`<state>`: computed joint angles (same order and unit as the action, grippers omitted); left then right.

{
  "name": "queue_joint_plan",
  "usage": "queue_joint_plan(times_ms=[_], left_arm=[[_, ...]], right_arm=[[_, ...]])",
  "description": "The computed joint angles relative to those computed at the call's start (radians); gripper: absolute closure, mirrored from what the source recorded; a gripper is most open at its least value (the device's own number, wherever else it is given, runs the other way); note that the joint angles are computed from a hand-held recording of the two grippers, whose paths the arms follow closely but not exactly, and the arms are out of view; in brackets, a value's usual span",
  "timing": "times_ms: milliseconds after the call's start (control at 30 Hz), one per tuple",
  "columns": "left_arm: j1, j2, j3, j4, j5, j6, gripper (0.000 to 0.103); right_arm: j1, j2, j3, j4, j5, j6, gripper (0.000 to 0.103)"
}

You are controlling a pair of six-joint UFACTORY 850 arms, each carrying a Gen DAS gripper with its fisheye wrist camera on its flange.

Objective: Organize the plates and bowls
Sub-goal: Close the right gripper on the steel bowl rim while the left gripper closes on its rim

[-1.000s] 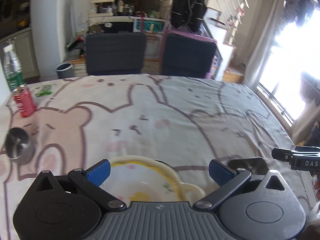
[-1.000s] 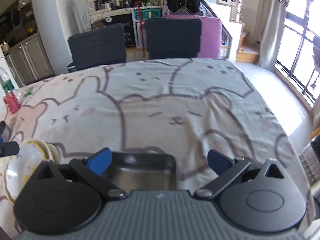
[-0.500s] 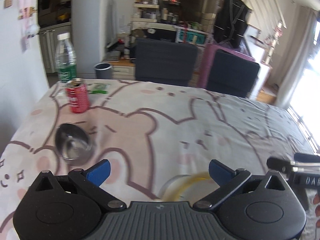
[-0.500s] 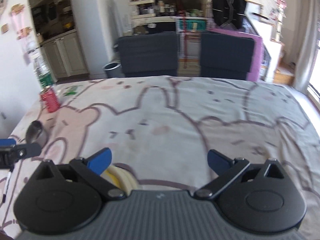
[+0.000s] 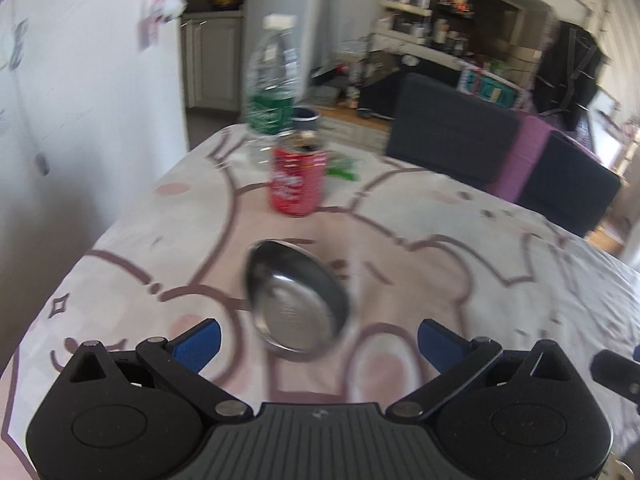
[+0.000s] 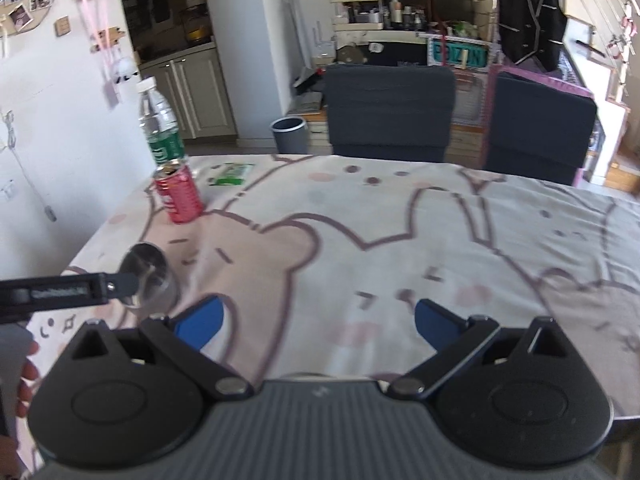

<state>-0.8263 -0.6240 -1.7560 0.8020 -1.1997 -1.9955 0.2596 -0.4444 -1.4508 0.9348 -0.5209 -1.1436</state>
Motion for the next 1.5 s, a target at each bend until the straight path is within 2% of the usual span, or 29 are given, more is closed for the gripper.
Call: queue_joint_plan(times_ms=[133,233,300,400,500,633,733,800,867,1000,1133,1200,1267,1333,1400,1500], left_arm=[[0.025,0.068,0.123,0.012,0.034,-0.101,0.000],[0.038,0.104,0.190,0.026,0.053,-0.151,0.000],[0.047,0.124,0.228,0.037,0.066,-0.170,0.000],[0.056,0.148,0.273,0.053,0.078,-0.194,0.000],[0.066,0.153,0.293,0.053,0.075,-0.193,0.000],[0.077,0.163,0.316,0.069,0.102,-0.213,0.000],[0.083,0.159,0.316,0.074,0.113,-0.205,0.000],[0.089,0.151,0.311,0.068,0.122,-0.181,0.000],[0.094,0.140,0.303,0.049,0.126,-0.153,0.000],[0.100,0.132,0.295,0.020,0.114,-0.113,0.000],[0.096,0.131,0.291,0.012,0.080,-0.101,0.000],[0.096,0.136,0.296,0.013,0.085,-0.099,0.000],[0.094,0.138,0.298,0.015,0.090,-0.099,0.000],[0.093,0.141,0.301,0.024,0.097,-0.095,0.000],[0.094,0.137,0.295,0.019,0.100,-0.072,0.000],[0.096,0.127,0.278,-0.016,0.079,-0.016,0.005]], right_arm=[[0.054,-0.028,-0.006,0.079,0.025,-0.079,0.000],[0.104,-0.057,-0.021,0.059,0.064,-0.067,0.000],[0.130,-0.080,-0.041,0.019,0.067,-0.029,0.000],[0.154,-0.112,-0.067,0.055,0.042,-0.041,0.000],[0.179,-0.155,-0.114,0.033,0.006,0.040,0.001],[0.213,-0.206,-0.164,-0.022,0.005,0.181,0.004],[0.234,-0.230,-0.183,-0.078,0.004,0.256,0.014],[0.247,-0.248,-0.200,-0.147,-0.006,0.315,0.025],[0.255,-0.260,-0.215,-0.205,-0.033,0.349,0.028],[0.251,-0.272,-0.229,-0.196,-0.078,0.293,0.030],[0.255,-0.268,-0.228,-0.237,-0.035,0.251,0.038],[0.254,-0.278,-0.245,-0.270,-0.041,0.259,0.051],[0.250,-0.288,-0.261,-0.281,-0.059,0.255,0.056],[0.247,-0.290,-0.264,-0.263,-0.076,0.214,0.067],[0.245,-0.283,-0.258,-0.248,-0.089,0.165,0.087],[0.257,-0.263,-0.236,-0.282,-0.033,0.138,0.096]])
